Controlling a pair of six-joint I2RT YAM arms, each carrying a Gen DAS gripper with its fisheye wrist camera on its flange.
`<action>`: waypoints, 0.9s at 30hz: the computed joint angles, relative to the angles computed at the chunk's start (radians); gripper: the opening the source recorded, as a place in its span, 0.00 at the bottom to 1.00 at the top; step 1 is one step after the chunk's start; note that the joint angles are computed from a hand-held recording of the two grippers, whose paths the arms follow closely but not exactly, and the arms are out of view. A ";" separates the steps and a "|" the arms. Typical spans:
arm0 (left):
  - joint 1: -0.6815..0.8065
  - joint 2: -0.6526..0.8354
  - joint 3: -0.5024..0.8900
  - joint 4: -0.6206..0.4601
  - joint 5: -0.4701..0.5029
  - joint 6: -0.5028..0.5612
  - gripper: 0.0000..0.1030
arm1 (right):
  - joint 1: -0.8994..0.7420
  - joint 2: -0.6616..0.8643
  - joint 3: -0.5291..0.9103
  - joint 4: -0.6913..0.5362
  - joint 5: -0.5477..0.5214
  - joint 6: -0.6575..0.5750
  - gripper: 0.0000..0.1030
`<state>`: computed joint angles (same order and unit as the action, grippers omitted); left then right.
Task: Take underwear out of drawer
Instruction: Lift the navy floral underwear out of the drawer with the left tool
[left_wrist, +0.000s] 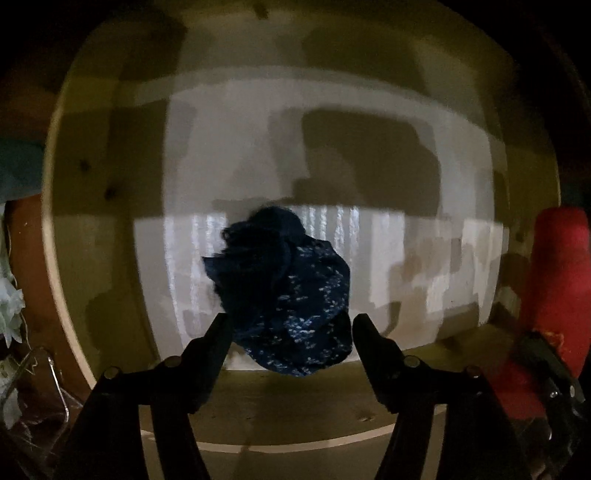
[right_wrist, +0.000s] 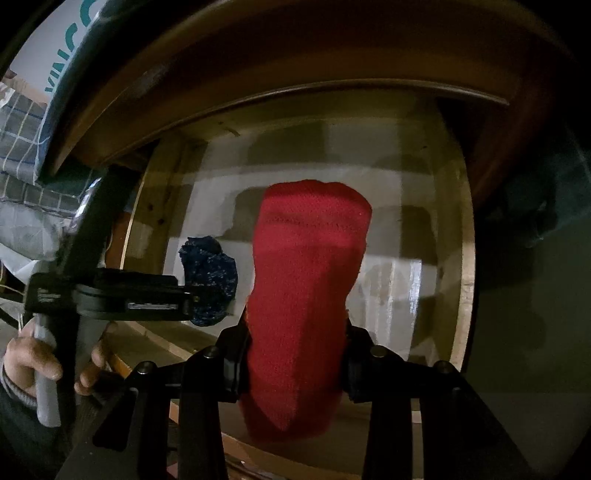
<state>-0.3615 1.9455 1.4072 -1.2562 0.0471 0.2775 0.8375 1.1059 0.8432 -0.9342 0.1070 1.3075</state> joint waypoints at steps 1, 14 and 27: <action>-0.012 0.028 0.016 -0.022 -0.026 -0.009 0.67 | -0.001 0.001 -0.001 0.001 -0.001 -0.001 0.35; -0.069 0.154 0.090 -0.078 -0.093 -0.074 0.67 | -0.005 -0.006 -0.011 0.019 -0.012 -0.006 0.35; -0.071 0.062 0.024 0.012 -0.071 -0.096 0.25 | -0.008 -0.005 -0.005 0.006 -0.012 -0.010 0.35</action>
